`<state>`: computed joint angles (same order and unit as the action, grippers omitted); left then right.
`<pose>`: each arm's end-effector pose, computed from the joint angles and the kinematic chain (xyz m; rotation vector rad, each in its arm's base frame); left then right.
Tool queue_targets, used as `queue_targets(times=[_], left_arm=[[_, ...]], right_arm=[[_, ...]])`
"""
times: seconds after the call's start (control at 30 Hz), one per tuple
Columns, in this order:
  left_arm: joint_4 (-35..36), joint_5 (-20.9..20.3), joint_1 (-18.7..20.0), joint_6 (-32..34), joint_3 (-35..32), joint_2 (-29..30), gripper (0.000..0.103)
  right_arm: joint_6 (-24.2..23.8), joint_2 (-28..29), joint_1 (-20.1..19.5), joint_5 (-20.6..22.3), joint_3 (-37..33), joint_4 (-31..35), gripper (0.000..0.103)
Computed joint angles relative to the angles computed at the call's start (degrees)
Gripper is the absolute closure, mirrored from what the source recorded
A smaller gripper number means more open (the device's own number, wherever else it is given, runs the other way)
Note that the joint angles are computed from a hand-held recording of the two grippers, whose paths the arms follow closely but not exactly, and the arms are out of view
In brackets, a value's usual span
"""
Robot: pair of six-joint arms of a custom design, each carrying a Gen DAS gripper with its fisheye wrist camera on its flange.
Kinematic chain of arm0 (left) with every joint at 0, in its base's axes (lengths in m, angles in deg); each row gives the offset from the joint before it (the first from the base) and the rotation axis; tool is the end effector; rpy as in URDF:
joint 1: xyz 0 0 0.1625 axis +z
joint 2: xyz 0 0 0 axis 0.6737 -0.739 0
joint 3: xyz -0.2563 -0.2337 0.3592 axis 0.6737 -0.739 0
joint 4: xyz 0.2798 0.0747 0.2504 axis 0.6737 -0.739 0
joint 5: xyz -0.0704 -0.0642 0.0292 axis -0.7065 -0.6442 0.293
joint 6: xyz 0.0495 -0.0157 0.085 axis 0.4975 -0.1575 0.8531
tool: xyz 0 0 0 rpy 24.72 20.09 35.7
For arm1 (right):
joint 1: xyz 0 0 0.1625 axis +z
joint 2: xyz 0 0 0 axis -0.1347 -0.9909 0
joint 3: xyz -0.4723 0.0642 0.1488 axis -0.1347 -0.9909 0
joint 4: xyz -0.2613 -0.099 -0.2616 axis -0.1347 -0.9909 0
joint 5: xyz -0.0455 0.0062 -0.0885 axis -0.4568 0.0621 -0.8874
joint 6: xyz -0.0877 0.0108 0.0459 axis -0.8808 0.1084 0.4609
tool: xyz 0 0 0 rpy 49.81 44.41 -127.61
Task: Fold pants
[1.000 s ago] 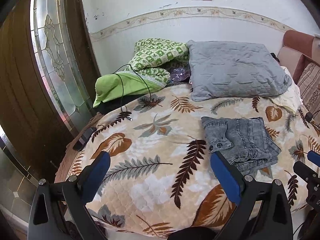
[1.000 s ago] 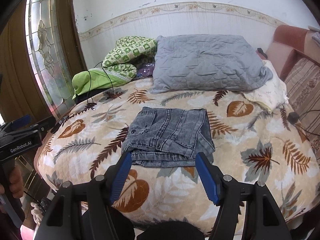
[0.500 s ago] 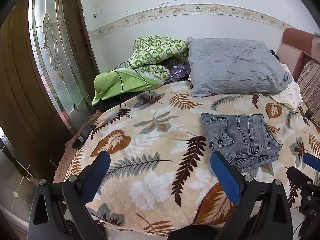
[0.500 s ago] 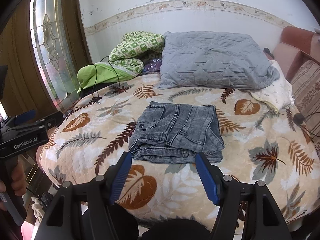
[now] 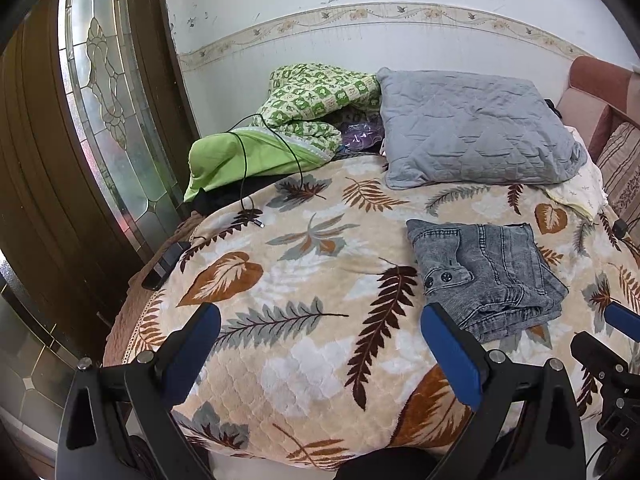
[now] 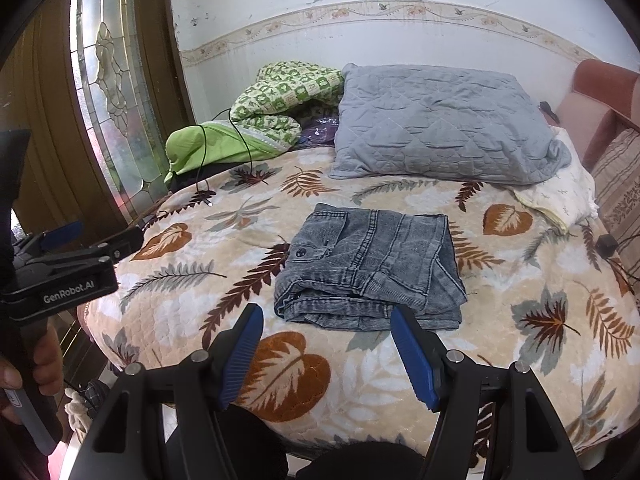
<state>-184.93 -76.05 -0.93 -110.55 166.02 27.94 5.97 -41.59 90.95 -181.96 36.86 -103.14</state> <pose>-0.4216 -0.6794 0.0042 0.2451 1.9111 -1.0513 0.0492 -0.6755 0.3506 0.8418 -2.4536 0.9451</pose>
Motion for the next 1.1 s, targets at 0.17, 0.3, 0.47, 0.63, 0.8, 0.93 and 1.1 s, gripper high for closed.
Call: queue_targets(times=[0.17, 0.3, 0.47, 0.63, 0.8, 0.93, 1.1], left_arm=[[1.4, 0.0, 0.3, -1.4, 0.4, -0.4, 0.003], [2.6, 0.0, 0.6, -2.5, 0.6, -0.6, 0.003], [3.4, -0.1, 0.7, -3.0, 0.6, -0.7, 0.003], [4.6, 0.0, 0.7, -3.3, 0.1, -0.5, 0.003], [5.5, 0.0, 0.8, -3.5, -0.6, -0.3, 0.003], [5.5, 0.0, 0.7, -3.1, -0.9, 0.0, 0.003], [5.0, 0.0, 0.5, -2.3, -0.9, 0.0, 0.003]], right_arm=[[-0.6, 0.4, 0.5, -0.1, 0.2, 0.0, 0.033], [-0.9, 0.6, 0.6, 0.1, 0.5, -0.4, 0.033], [-1.0, 0.8, 0.7, 0.1, 0.5, -0.3, 0.033], [-0.9, 1.0, 0.5, 0.4, 0.2, -0.1, 0.033], [-0.8, 1.2, 0.5, 0.5, -0.1, 0.0, 0.033], [-0.3, 1.2, 0.3, 0.6, -0.5, 0.2, 0.033], [-0.2, 1.0, 0.2, 0.8, -0.5, 0.1, 0.033]])
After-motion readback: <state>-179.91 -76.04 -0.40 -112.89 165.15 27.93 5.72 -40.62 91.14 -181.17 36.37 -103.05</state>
